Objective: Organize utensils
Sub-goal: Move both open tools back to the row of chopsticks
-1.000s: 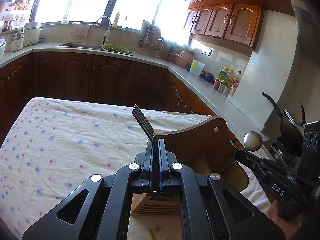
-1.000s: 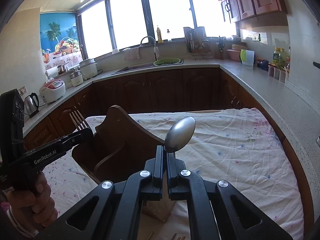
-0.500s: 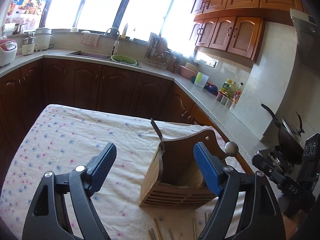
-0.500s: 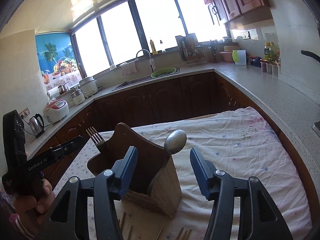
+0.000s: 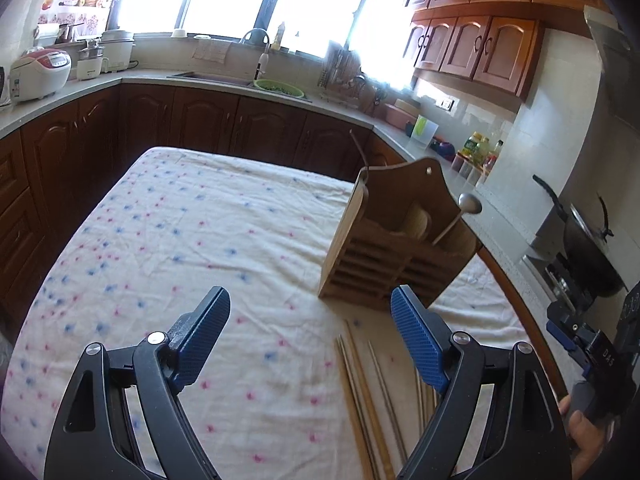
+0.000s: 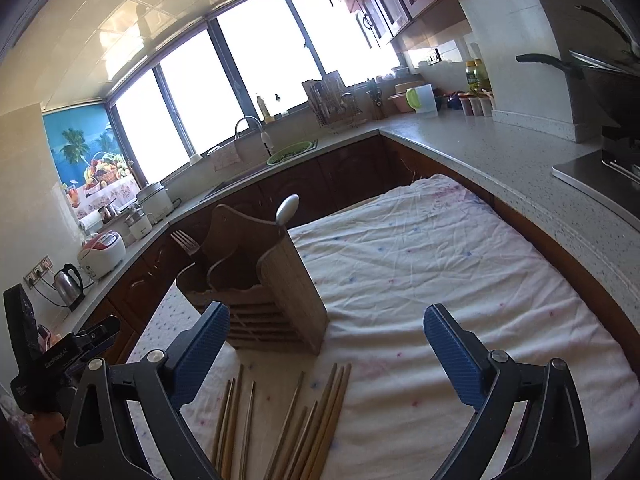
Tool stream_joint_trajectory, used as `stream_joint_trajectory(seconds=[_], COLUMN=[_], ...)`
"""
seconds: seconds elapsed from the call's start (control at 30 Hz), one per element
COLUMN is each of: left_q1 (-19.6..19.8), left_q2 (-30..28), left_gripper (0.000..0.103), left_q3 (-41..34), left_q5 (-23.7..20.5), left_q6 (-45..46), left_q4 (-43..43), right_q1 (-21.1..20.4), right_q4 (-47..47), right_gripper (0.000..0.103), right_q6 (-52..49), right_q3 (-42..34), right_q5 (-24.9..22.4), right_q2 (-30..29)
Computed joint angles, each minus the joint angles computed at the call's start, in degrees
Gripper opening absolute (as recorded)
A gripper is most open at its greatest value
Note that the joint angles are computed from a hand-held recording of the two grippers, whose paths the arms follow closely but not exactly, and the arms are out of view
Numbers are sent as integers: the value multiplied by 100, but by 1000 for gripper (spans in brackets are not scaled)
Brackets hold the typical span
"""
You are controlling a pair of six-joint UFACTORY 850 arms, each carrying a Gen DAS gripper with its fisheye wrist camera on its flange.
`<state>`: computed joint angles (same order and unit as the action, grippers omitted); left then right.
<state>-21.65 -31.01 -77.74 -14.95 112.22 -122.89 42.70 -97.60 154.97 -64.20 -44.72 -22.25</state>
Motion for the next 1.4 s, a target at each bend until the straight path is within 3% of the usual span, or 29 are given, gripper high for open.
stream_joint_trajectory(seconds=[0.23,0.6,0.77,0.83,1.03,1.1,1.17,1.23,1.4], left_q1=[-86,-129,-156,-175,-295,-355,-388,-410,-474], left_q2=[179,117,-19,-100,-518,-716,-939,-1138,-1600], left_gripper=[85,85,84,83,54,49,37,32,26], left_q3=[575,593,330,198,-481,-785,-1125,-1429,-2163], left_q5=[116,277,231,173,18,-25,-201,-384,-826], left_q6=[-57,-1094,-2415,-2872,-5062,-5968,-6807,-7231,-7960], left_q4=[168,1175,2544,3010,5429,6428,7307,7755,8573], right_q1=[301,422,363,303,29,-63,-147,-213,-374], right_q4=[439,649,696,742,1118,1335,1486,1690,2051], right_gripper=[99,98,96,87,49,43,36,29,24], right_q6=[-10,-15,-215,-304,-793,-1083,-1286,-1534,-1930], right_q3=[193,176,30,-30,-265,-386,-474,-575,-745], right_q5=[92,265,394,498,1028,1189,1347,1456,1711], right_q2=[-79,-208,-305,-343,-528,-623,-699,-781,-946])
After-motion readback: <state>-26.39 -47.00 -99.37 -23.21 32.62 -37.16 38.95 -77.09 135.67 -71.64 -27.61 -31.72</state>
